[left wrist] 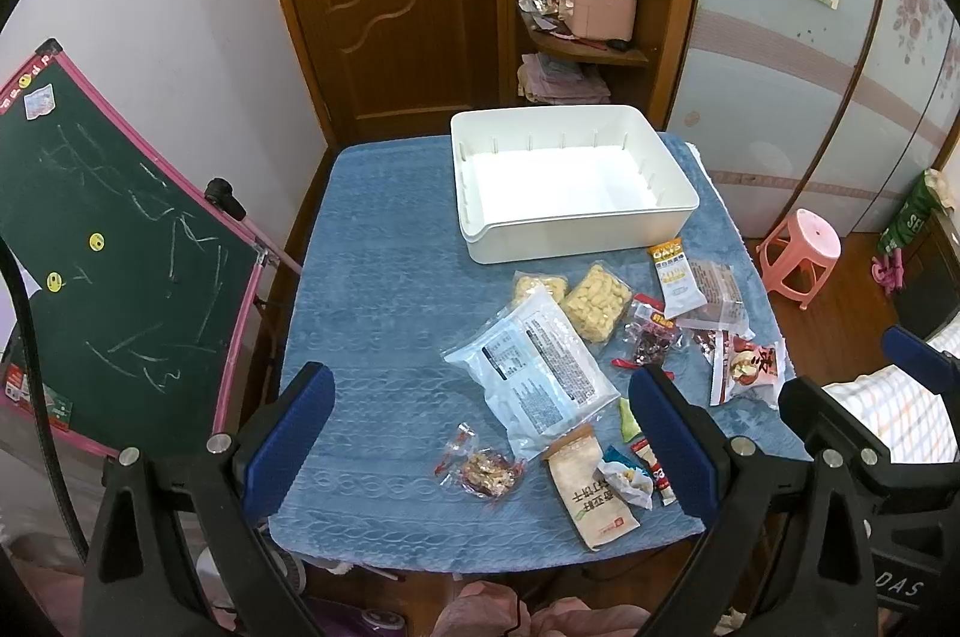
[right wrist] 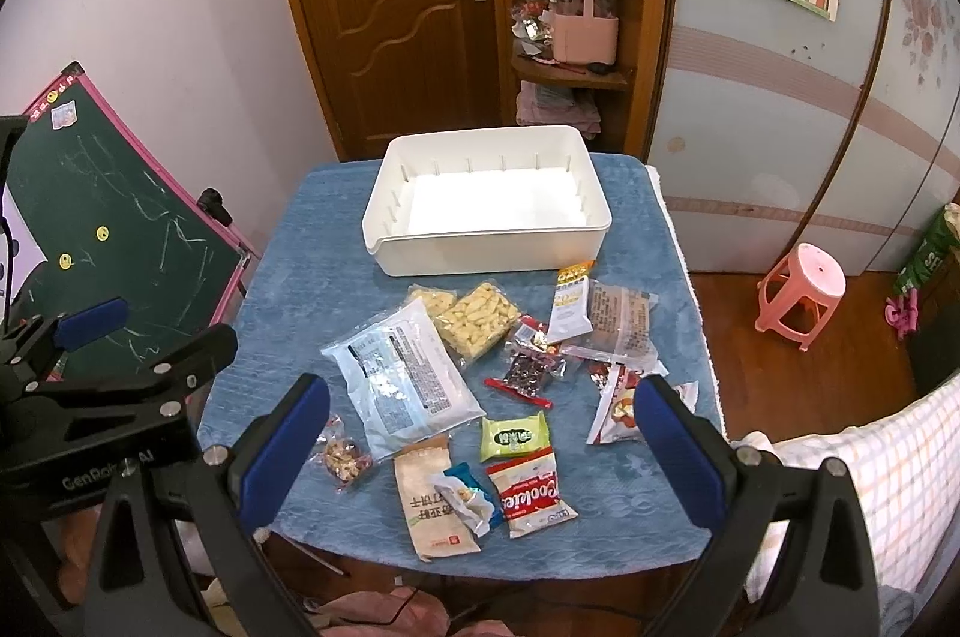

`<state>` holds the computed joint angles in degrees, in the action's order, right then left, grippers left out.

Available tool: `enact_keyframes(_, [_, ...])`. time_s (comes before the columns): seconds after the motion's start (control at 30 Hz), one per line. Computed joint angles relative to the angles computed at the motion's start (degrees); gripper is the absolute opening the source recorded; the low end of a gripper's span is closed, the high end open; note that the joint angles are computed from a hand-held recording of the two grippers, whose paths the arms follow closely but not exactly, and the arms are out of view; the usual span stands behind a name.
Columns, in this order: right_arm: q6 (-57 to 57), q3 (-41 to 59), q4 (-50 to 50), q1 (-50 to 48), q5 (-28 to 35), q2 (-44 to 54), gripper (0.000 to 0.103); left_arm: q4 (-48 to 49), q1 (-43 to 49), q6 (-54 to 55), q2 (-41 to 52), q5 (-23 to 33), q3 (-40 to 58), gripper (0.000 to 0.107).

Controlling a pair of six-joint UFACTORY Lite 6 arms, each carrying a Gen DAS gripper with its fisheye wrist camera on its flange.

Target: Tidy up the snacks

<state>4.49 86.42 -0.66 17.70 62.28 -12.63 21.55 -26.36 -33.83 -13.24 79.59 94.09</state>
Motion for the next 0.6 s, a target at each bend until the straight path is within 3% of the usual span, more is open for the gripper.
enact_keyframes(0.6, [4.09,-1.61,-4.15,1.18,-0.26,-0.38,0.102,-0.88,0.01,1.34,0.16,1.98,2.64,0.098])
